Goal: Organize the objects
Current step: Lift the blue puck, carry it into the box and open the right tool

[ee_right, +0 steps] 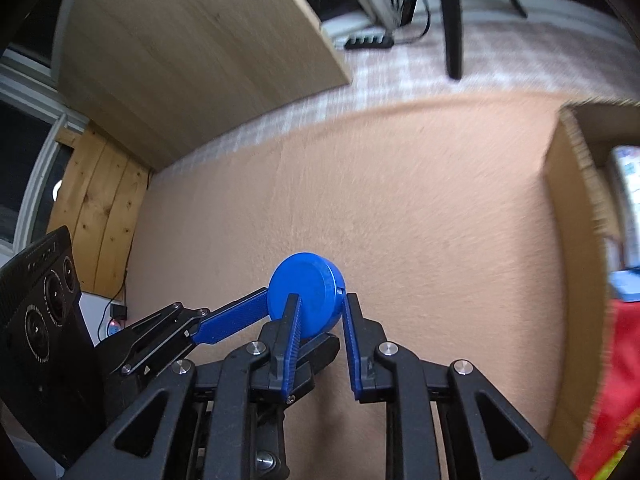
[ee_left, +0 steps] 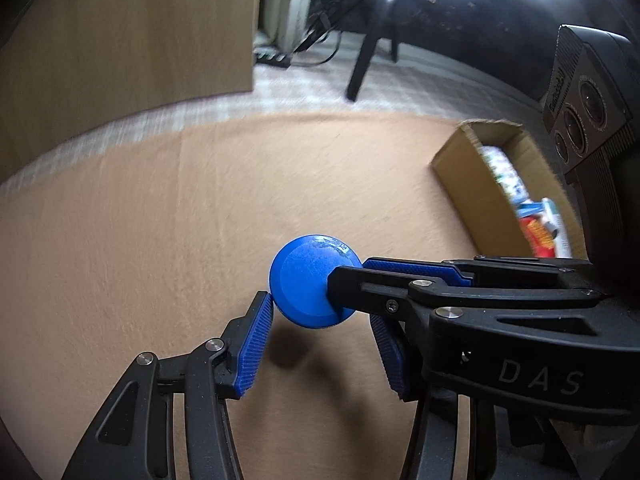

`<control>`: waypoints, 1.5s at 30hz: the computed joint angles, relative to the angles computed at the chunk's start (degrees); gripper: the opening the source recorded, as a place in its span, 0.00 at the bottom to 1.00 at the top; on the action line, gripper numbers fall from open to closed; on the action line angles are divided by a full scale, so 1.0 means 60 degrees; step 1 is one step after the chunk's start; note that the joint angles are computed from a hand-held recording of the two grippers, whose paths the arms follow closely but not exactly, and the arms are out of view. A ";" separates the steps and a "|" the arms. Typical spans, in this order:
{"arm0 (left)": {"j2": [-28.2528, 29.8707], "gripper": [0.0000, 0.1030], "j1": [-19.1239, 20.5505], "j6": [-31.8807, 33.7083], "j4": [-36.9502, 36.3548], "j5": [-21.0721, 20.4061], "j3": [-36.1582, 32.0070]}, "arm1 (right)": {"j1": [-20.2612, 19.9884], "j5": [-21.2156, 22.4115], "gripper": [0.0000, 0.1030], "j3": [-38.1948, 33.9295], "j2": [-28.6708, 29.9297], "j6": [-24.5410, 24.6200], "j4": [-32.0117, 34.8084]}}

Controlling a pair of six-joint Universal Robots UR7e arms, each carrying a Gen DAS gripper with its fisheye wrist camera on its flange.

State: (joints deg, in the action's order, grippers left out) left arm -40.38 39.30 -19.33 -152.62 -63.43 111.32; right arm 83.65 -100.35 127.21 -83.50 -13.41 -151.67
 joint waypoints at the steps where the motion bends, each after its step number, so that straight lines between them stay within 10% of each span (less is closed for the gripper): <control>1: 0.0011 0.53 -0.0080 0.0029 -0.0021 -0.0029 -0.0051 | -0.0023 -0.0003 0.19 0.0028 -0.0177 -0.0074 0.0005; 23: 0.2240 0.53 -0.1459 0.0364 -0.0478 -0.1095 -0.2505 | -0.1778 0.0575 0.19 -0.0160 -0.2982 -0.1167 0.0669; 26: 0.2437 0.68 -0.1550 0.0267 -0.0537 -0.0973 -0.2701 | -0.1765 0.0232 0.43 -0.0110 -0.3052 -0.1151 0.0216; 45: 0.1003 0.78 -0.1736 -0.0125 -0.0350 0.0160 -0.1142 | -0.1629 -0.0177 0.45 0.0916 -0.4177 -0.1427 -0.0324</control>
State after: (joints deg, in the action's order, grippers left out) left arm -34.36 28.89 -20.08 -154.72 -62.47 104.47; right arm 73.88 -101.42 132.71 -108.57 -21.97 -153.62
